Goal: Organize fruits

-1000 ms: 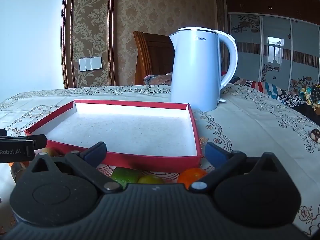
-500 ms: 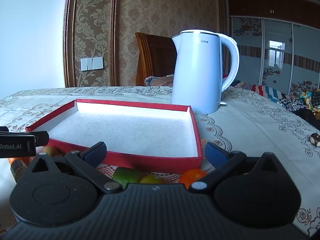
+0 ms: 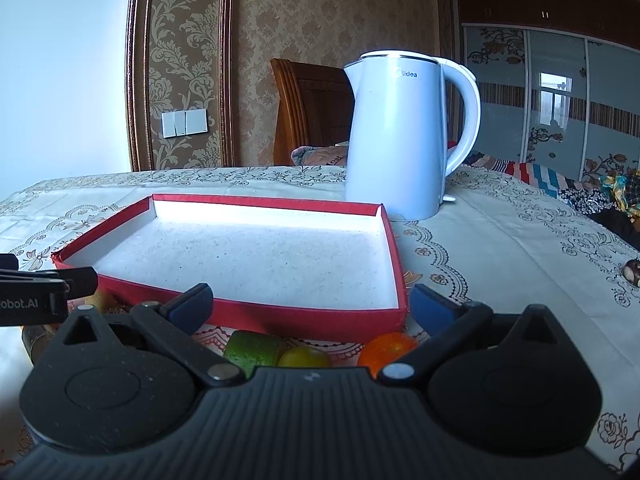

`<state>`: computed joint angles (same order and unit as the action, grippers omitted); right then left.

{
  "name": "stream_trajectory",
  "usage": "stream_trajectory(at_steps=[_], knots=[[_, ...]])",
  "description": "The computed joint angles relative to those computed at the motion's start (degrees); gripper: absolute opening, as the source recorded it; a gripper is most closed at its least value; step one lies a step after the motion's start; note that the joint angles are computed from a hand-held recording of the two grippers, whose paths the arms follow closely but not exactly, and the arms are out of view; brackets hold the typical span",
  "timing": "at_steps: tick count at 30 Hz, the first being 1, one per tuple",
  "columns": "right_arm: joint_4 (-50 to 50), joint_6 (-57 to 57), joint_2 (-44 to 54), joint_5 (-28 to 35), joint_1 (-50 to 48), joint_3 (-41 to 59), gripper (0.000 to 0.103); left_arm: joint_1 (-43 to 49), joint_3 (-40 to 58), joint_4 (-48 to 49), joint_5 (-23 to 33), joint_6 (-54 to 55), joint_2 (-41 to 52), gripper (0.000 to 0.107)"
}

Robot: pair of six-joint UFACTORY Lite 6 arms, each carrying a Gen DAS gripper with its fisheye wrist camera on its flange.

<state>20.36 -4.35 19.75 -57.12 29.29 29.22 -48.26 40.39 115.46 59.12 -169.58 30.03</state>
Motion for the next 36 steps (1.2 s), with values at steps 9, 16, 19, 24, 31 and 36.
stream_trajectory(at_steps=[9, 16, 19, 24, 31, 36], knots=[[-1.72, 0.66, -0.25, 0.27, -0.81, -0.11, 0.103, 0.74, -5.28, -0.14, 1.44, -2.52, -2.42, 0.103], [-2.23, 0.82, -0.03, 0.53, -1.20, 0.21, 0.103, 1.56, -10.00, 2.22, 0.72, -7.15, -4.85, 0.103], [-2.04, 0.83, -0.06, 0.99, -1.16, 0.50, 0.103, 1.02, -10.66, 3.39, 0.14, -6.94, -5.01, 0.103], [-2.01, 0.91, 0.10, 1.06, -1.18, 0.64, 0.103, 0.34, -9.89, 4.73, -1.05, -4.72, -4.27, 0.103], [-1.89, 0.97, 0.30, 1.34, -1.24, 0.77, 0.103, 0.51, -9.12, 5.82, -2.39, -3.46, -3.58, 0.103], [-1.89, 1.11, 0.33, 1.50, -1.32, 0.82, 0.103, 0.64, -9.01, 6.34, -3.16, -3.02, -3.55, 0.103]])
